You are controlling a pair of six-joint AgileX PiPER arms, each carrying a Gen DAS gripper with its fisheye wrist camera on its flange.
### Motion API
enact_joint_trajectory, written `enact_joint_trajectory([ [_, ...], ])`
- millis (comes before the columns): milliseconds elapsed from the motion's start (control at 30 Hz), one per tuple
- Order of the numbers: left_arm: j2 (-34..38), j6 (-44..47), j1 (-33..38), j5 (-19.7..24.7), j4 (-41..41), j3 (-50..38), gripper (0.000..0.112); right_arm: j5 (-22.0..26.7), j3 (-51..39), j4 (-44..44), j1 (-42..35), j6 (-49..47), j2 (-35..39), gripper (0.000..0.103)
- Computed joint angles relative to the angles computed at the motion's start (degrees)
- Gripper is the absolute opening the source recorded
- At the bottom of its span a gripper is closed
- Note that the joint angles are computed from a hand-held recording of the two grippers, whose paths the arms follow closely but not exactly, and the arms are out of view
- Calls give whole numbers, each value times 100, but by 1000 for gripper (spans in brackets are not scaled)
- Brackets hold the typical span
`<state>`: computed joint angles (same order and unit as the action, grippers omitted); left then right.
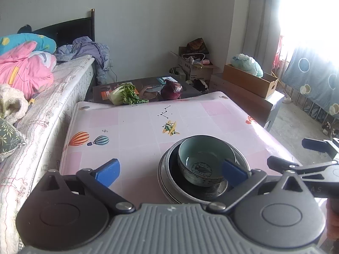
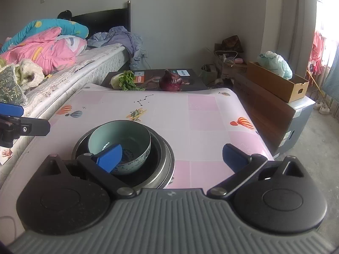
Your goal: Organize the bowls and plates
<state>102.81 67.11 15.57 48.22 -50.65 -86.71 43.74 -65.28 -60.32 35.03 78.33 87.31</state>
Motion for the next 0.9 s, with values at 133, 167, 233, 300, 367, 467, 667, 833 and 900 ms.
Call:
enact_joint_trajectory([
  [133, -412, 124, 123, -470, -155, 687, 103, 903, 217, -383, 777, 477, -167, 102],
  [167, -529, 118, 134, -662, -111, 869, 103, 1119, 228, -369, 952, 558, -189, 102],
  [233, -700, 291, 168, -944, -132, 1168, 103, 1380, 224, -274, 1157, 662, -232, 102],
  [300, -877, 594, 177, -1209, -183, 1464, 103, 1558, 280, -144, 1389, 903, -297, 102],
  [367, -937, 416, 142, -1285, 129, 1529, 103, 1665, 380, -132, 1561, 1197, -361, 102],
  [467, -770, -484, 99, -962, 931, 1244, 103, 1875, 415, -102, 1820, 1463, -360, 102],
  [667, -512, -1411, -43, -504, 1778, 966, 103, 1959, -9, 598, 1770, 1009, -156, 102],
  [833, -473, -1654, -186, -498, 1996, 973, 103, 1873, -222, 800, 1598, 846, 4, 102],
  [900, -444, -1754, -238, -550, 2054, 952, 103, 1793, -267, 876, 1528, 758, 41, 102],
])
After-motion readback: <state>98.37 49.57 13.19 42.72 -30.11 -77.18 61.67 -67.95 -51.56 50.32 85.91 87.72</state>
